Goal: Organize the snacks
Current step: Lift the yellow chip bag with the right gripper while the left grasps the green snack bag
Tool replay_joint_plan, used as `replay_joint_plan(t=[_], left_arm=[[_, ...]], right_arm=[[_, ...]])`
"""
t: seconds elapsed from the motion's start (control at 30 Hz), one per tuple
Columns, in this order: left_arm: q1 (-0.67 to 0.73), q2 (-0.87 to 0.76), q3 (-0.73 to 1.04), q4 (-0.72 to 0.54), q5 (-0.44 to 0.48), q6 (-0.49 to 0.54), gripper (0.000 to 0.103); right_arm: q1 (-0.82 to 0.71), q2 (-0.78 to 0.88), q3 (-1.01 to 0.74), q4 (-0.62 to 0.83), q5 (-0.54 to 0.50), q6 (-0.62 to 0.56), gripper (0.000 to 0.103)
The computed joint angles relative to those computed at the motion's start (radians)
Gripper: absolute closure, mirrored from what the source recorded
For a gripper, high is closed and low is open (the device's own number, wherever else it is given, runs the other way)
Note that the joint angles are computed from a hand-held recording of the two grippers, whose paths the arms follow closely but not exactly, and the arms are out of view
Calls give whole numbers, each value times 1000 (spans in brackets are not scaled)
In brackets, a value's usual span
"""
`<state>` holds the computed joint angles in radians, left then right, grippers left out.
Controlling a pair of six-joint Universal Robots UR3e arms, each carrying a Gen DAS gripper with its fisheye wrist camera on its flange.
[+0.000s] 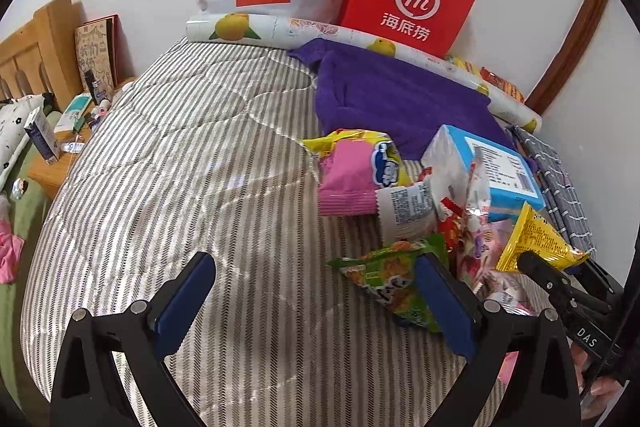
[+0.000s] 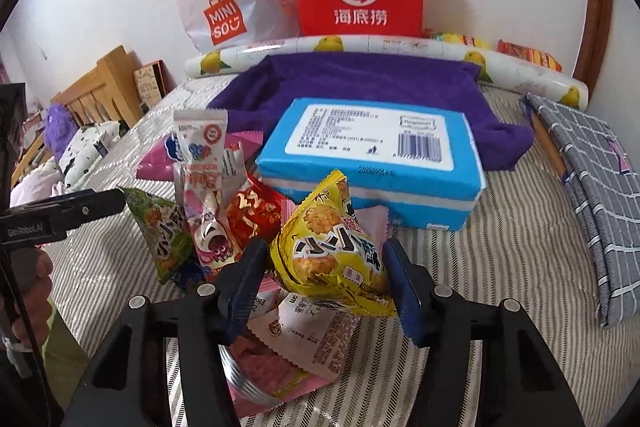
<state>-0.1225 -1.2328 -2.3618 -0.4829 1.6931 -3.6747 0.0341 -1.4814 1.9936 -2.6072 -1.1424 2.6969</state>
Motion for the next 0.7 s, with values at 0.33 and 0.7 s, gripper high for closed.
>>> replay_joint_plan(t=[0.33, 0.7], left_arm=[[-82, -104, 58, 46, 32, -16, 3], [-123, -244, 120, 104, 33, -36, 7]], right_arm=[[-92, -96, 57, 1, 45, -45, 44], [-224, -137, 111, -31, 53, -208, 44]])
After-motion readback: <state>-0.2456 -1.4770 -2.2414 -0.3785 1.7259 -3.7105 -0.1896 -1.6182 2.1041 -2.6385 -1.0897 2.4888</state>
